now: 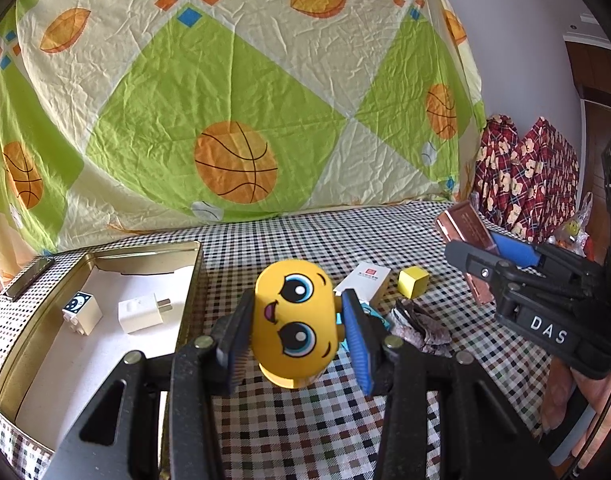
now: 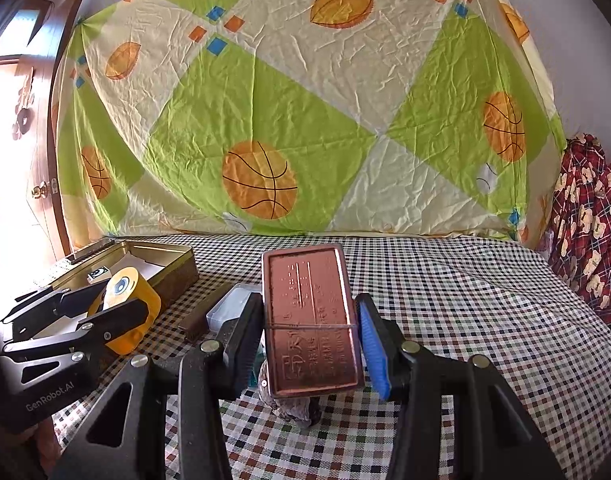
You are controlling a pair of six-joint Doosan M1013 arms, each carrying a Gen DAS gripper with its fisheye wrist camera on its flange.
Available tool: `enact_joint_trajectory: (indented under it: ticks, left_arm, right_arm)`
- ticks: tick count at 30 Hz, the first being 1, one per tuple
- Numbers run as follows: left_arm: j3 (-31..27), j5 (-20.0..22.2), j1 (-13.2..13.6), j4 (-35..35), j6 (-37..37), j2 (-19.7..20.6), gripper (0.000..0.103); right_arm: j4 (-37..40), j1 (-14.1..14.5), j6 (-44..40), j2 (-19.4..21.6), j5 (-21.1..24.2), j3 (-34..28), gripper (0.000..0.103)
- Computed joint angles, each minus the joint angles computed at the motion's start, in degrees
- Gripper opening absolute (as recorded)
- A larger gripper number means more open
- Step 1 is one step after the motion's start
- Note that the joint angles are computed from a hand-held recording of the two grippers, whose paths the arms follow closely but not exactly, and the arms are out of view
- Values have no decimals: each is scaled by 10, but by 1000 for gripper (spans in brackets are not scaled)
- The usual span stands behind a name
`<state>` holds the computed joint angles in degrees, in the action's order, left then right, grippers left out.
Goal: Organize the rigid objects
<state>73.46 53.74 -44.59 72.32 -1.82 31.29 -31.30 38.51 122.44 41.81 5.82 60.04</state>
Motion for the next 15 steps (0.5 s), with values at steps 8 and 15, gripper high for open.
enact_joint_trajectory:
  ticks: [8, 15]
  left_arm:
    - [4, 9, -4, 22, -19, -1, 42]
    - [8, 18, -8, 42, -36, -2, 42]
  right_arm:
    - [-214, 1, 211, -5, -14, 12, 49]
    - [-331, 2, 326, -6, -17, 15, 49]
